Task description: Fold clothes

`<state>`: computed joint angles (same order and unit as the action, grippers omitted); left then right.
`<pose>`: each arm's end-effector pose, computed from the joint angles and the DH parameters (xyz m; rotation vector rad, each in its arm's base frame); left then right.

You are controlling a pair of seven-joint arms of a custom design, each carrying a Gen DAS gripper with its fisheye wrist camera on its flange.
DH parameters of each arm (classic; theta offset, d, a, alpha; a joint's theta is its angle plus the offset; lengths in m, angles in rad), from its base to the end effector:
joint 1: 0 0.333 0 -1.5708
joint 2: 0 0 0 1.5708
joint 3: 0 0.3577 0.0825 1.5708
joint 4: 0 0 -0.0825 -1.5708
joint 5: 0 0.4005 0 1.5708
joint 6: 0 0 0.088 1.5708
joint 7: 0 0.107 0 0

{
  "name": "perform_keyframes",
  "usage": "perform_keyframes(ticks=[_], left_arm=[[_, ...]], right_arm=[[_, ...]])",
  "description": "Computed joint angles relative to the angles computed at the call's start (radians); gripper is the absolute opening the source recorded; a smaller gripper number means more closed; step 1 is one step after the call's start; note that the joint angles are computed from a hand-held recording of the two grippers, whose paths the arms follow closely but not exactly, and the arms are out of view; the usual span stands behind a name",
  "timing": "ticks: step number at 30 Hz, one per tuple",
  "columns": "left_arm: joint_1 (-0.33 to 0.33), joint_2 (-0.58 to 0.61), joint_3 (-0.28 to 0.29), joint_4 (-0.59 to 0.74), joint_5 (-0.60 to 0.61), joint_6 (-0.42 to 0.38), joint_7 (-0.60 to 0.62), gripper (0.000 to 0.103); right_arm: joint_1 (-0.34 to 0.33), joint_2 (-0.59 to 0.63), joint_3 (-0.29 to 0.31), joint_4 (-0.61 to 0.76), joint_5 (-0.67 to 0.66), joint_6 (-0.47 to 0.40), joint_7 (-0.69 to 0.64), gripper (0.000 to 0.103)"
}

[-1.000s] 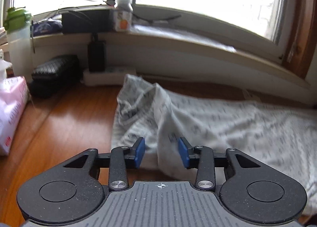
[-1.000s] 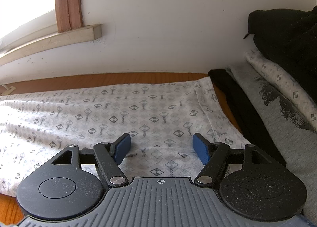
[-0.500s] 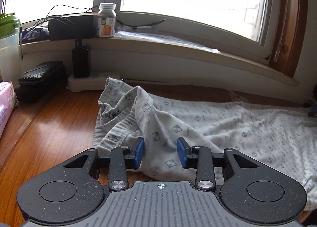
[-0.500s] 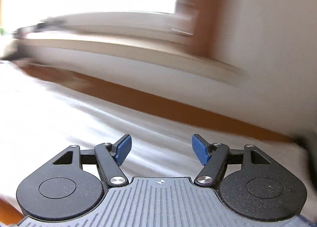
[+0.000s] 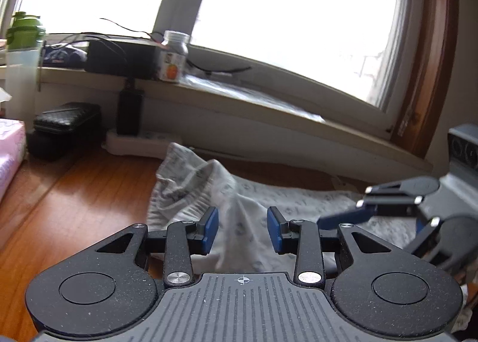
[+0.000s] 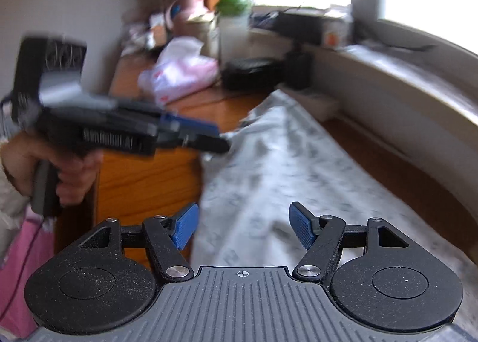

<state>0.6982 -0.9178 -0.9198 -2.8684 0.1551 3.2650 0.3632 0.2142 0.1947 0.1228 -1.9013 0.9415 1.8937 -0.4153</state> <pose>0.3538 -0.1218 0.4686 -1.8916 0.9314 -0.9721 0.5648 0.2566 0.4445 -2.2192 -0.3762 0.1859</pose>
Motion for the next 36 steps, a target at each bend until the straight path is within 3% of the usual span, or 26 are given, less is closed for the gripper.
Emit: perform_keyframes(ticks=[2, 3, 4, 6, 8, 9, 12, 16, 22, 24, 25, 30, 36], left_arm=[[-0.015, -0.011, 0.017, -0.027, -0.011, 0.009, -0.011, 0.038], [-0.024, -0.014, 0.027, -0.039, -0.016, 0.012, -0.015, 0.038], [-0.032, -0.017, 0.035, -0.049, -0.019, 0.015, -0.016, 0.038], [-0.042, -0.013, 0.044, -0.06, -0.02, 0.022, -0.01, 0.038], [-0.044, 0.017, 0.051, -0.058, -0.017, 0.039, 0.005, 0.021], [-0.045, 0.033, 0.054, -0.057, -0.018, 0.047, 0.014, 0.02], [-0.045, 0.079, 0.057, -0.052, -0.029, 0.074, 0.043, 0.02], [-0.003, 0.139, 0.015, -0.034, -0.071, 0.14, 0.074, 0.02], [0.054, 0.229, -0.027, 0.026, -0.132, 0.151, 0.139, 0.02], [0.076, 0.248, -0.056, 0.043, -0.156, 0.169, 0.156, 0.026], [0.088, 0.249, -0.074, 0.05, -0.17, 0.173, 0.161, 0.035], [0.13, 0.279, -0.131, 0.075, -0.218, 0.212, 0.192, 0.036], [0.147, 0.391, -0.141, 0.101, -0.242, 0.279, 0.283, 0.036]], right_arm=[[0.011, -0.004, 0.003, -0.018, -0.016, 0.042, -0.017, 0.054], [0.013, 0.0, 0.002, -0.016, -0.028, 0.052, -0.015, 0.034], [0.006, 0.017, -0.003, 0.007, -0.032, 0.033, 0.004, 0.03], [-0.009, 0.056, -0.008, 0.063, -0.045, -0.003, 0.056, 0.028], [-0.019, 0.102, -0.008, 0.116, -0.064, -0.013, 0.115, 0.028], [-0.025, 0.121, -0.005, 0.136, -0.072, -0.017, 0.14, 0.028], [-0.047, 0.146, 0.009, 0.162, -0.07, -0.043, 0.168, 0.028], [-0.067, 0.139, 0.024, 0.13, -0.036, -0.035, 0.101, 0.029], [-0.082, 0.148, 0.028, 0.125, -0.001, -0.052, 0.064, 0.029], [-0.082, 0.151, 0.027, 0.129, -0.001, -0.055, 0.066, 0.029], [-0.082, 0.153, 0.027, 0.133, -0.002, -0.059, 0.068, 0.029], [-0.084, 0.153, 0.028, 0.13, 0.004, -0.06, 0.059, 0.03], [-0.084, 0.152, 0.027, 0.128, 0.008, -0.058, 0.056, 0.03]])
